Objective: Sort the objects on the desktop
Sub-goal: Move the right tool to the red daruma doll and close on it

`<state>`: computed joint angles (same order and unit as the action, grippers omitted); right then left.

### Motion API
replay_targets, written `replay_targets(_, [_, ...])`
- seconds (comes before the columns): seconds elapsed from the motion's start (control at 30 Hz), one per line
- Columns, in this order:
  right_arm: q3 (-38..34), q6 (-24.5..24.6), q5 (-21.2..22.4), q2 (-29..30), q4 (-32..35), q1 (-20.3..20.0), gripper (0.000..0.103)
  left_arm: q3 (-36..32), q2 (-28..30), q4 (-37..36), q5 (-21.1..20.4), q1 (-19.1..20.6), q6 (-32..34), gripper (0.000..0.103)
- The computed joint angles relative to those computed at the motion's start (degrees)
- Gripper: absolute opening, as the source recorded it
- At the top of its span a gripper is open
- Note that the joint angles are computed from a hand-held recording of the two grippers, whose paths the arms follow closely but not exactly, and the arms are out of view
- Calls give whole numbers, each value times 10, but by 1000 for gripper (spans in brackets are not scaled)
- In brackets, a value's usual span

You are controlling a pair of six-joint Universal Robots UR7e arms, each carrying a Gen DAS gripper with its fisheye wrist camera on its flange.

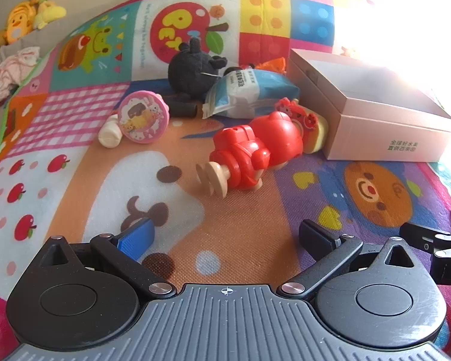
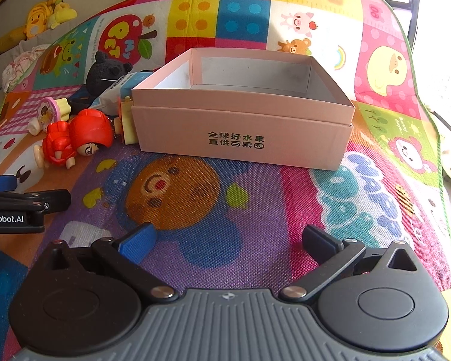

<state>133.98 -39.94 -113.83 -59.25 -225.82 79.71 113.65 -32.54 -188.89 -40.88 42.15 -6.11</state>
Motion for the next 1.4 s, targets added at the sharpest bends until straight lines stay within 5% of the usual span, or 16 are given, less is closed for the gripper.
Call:
replay_targets(0.4, [9,-2,18,-10,10,-9,103,21,-9,-57,-33,4,16,103])
replay_targets(0.6, [10,-4,13,-7,2,-7,103,-20,22,-89,-28,8,108,103])
replay_targets(0.8, [10,-3,14,-7,0,-7,103,-58,39,-85,-21,18,134,103])
replay_targets(1.3, [11,-3,15,-7,-3,-8,103,-113,58,-203,123,40,170,103])
replay_targets(1.4, [11,-3,14,-7,-2,-8,103,-96,38,-167,142,45,109,103])
